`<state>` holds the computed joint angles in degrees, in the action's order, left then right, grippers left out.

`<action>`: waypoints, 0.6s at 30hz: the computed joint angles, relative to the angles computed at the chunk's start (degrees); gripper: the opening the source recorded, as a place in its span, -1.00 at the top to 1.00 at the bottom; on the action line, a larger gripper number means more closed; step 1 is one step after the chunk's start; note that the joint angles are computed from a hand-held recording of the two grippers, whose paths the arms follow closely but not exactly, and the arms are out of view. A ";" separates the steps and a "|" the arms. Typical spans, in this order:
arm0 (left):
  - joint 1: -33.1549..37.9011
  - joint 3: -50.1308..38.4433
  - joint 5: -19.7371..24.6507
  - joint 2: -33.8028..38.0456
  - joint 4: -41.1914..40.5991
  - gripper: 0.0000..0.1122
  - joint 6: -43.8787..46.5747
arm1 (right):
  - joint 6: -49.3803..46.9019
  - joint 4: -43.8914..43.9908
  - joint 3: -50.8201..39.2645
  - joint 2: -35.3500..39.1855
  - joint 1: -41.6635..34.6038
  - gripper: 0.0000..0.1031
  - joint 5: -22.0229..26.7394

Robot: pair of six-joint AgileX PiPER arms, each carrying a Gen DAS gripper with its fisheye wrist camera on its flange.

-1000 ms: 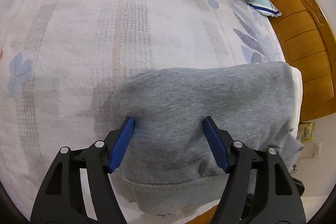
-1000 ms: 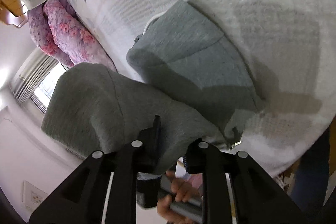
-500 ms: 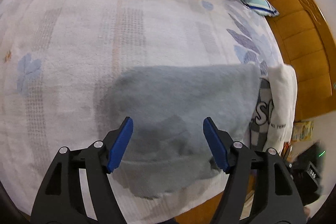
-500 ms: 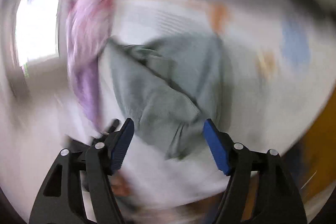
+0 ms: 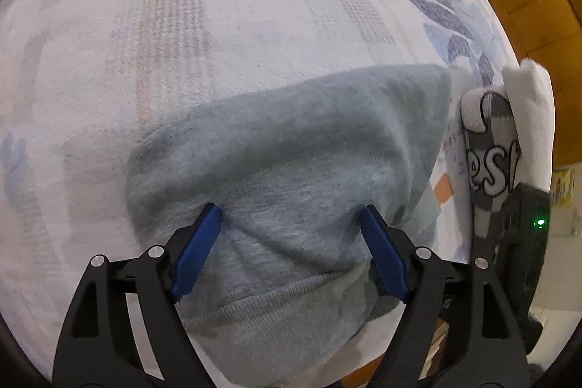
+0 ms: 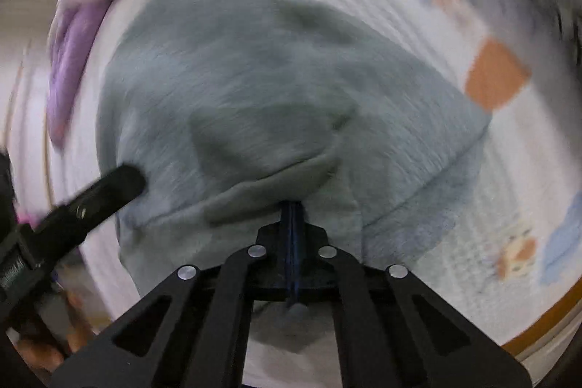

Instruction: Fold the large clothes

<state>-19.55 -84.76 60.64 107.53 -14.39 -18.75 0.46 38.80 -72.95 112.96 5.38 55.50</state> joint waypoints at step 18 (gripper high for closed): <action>9.88 21.50 -9.32 -20.90 -14.53 -0.59 -6.16 | -12.83 18.82 15.88 -4.30 -17.96 -0.46 10.53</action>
<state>-9.68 -63.26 51.32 86.62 -28.92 -24.91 -12.37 57.62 -57.07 108.65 -12.58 66.03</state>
